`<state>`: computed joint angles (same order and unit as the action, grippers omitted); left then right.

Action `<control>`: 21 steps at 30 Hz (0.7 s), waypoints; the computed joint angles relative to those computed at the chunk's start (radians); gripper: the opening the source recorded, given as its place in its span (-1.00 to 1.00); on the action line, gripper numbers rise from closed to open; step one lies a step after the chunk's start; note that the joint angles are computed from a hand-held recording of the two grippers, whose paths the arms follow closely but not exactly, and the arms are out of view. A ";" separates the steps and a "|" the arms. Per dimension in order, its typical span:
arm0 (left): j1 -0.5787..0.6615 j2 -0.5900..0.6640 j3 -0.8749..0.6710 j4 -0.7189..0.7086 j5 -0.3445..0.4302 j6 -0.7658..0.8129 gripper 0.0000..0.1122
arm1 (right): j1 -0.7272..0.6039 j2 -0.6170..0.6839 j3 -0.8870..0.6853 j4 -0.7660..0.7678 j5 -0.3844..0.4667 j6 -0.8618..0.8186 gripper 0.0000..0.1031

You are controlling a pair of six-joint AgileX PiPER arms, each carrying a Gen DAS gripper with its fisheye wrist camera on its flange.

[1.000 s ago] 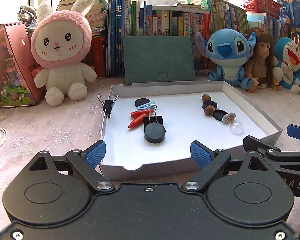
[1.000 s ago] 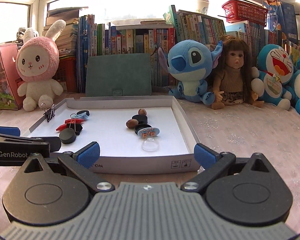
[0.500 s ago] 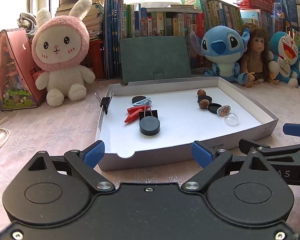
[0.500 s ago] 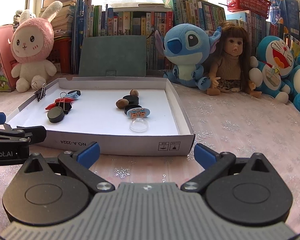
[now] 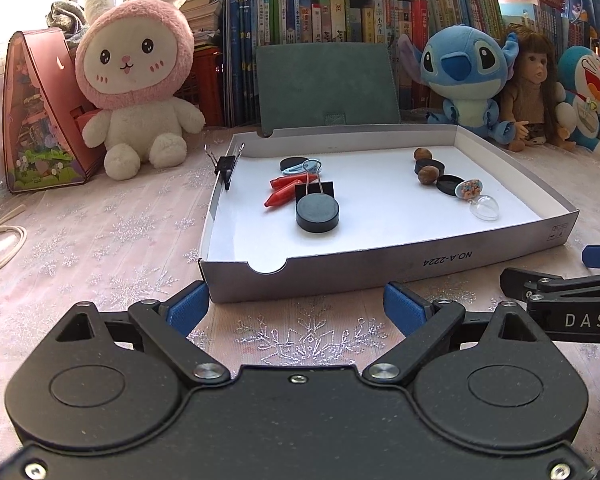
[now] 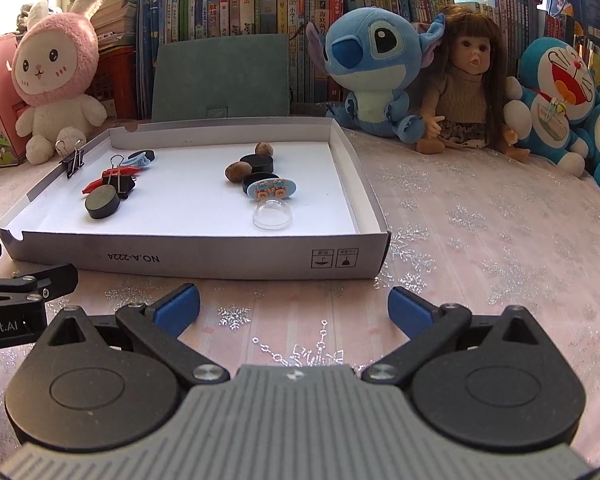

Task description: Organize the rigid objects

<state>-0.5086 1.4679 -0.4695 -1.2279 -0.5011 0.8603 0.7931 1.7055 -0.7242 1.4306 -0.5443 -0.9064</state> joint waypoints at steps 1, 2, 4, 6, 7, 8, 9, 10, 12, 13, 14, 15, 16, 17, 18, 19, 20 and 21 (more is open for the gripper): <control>0.006 0.004 -0.006 -0.013 0.009 0.009 0.67 | -0.011 0.001 -0.002 0.008 0.025 -0.011 1.00; 0.014 0.010 -0.014 -0.031 0.020 0.023 0.67 | -0.016 0.000 -0.001 0.002 0.035 -0.005 1.00; 0.027 0.025 -0.034 -0.090 0.036 0.064 0.67 | -0.020 -0.001 0.004 -0.013 0.040 0.014 1.00; 0.037 0.027 -0.037 -0.092 0.045 0.044 0.69 | -0.019 0.002 0.000 -0.006 0.040 0.005 1.00; 0.038 0.028 -0.038 -0.094 0.045 0.040 0.69 | -0.020 0.003 -0.001 -0.005 0.040 0.003 1.00; 0.038 0.032 -0.042 -0.103 0.043 0.049 0.70 | -0.021 0.002 0.000 -0.006 0.042 0.005 1.00; 0.036 0.036 -0.045 -0.115 0.040 0.061 0.72 | -0.022 0.001 0.000 -0.007 0.044 0.006 1.00; 0.033 0.038 -0.047 -0.123 0.036 0.066 0.73 | -0.023 0.001 0.000 -0.009 0.046 0.008 1.00; 0.033 0.041 -0.049 -0.133 0.034 0.069 0.76 | -0.024 0.001 0.000 -0.008 0.046 0.007 1.00; 0.034 0.041 -0.049 -0.135 0.035 0.070 0.78 | -0.025 0.000 0.001 -0.009 0.047 0.006 1.00; 0.034 0.043 -0.052 -0.148 0.033 0.076 0.81 | -0.025 0.000 0.001 -0.010 0.048 0.008 1.00; 0.034 0.044 -0.053 -0.157 0.032 0.081 0.83 | -0.024 0.001 0.000 -0.010 0.047 0.008 1.00; 0.036 0.043 -0.053 -0.154 0.032 0.077 0.83 | -0.024 0.001 0.000 -0.010 0.048 0.009 1.00; 0.035 0.044 -0.052 -0.155 0.030 0.076 0.83 | -0.024 0.001 0.000 -0.010 0.048 0.009 1.00; 0.030 0.044 -0.051 -0.160 0.025 0.076 0.83 | -0.024 0.001 0.000 -0.010 0.048 0.009 1.00; 0.029 0.044 -0.050 -0.162 0.022 0.075 0.83 | -0.024 0.001 0.000 -0.010 0.048 0.009 1.00; 0.027 0.043 -0.049 -0.167 0.018 0.075 0.83 | -0.024 0.001 0.000 -0.010 0.048 0.009 1.00; 0.026 0.042 -0.048 -0.170 0.015 0.073 0.83 | -0.024 0.001 0.000 -0.010 0.048 0.009 1.00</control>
